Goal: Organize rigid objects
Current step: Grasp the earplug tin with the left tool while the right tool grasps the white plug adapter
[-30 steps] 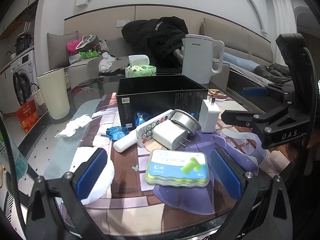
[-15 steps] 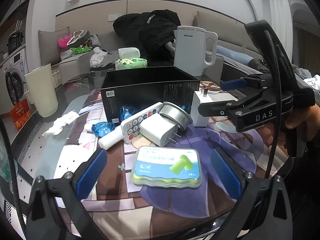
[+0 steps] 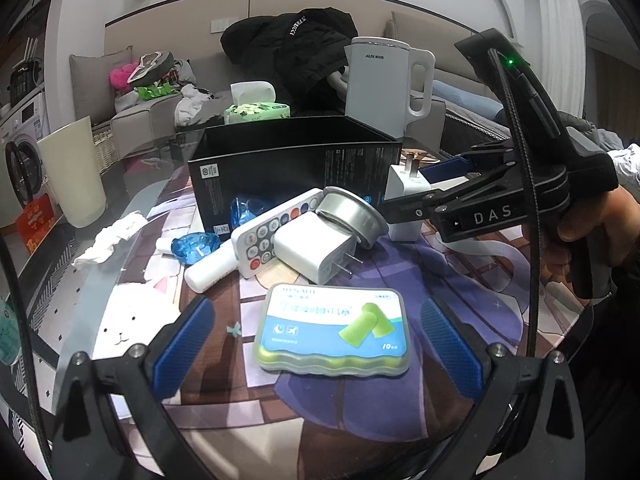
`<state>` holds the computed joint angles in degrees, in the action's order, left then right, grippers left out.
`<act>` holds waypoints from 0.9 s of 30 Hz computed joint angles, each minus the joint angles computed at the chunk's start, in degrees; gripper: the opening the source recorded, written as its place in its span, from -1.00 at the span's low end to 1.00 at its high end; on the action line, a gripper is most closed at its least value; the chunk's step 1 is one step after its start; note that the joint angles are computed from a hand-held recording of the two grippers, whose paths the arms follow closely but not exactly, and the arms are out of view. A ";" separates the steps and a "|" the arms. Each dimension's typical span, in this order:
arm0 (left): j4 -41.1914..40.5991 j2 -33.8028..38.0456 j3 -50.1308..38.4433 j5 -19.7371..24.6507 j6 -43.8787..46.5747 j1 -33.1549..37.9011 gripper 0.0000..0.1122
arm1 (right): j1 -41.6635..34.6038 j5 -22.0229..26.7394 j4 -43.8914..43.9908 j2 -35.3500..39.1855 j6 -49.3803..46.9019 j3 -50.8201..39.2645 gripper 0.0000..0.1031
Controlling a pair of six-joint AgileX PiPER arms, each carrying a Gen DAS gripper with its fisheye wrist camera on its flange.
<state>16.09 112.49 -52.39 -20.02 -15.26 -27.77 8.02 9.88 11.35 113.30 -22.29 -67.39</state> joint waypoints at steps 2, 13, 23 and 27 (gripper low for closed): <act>0.44 0.19 -0.06 -0.19 -0.41 0.13 0.84 | -0.08 0.22 2.95 0.15 -2.77 -0.01 0.42; 0.74 0.62 -0.05 -0.58 0.02 -0.01 0.84 | -0.44 1.61 12.42 1.29 -11.48 -0.73 -0.03; 0.83 1.10 -0.20 -0.83 0.34 -0.51 0.84 | -0.76 -0.39 20.12 -1.35 -16.60 3.86 -0.04; 0.97 1.24 -0.35 -0.98 0.65 -0.40 0.84 | -0.95 -1.36 22.05 -2.60 -17.88 5.86 -0.04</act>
<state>17.06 113.73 -52.74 -21.00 -14.61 -28.17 7.06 8.52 33.40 110.70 -40.17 -61.53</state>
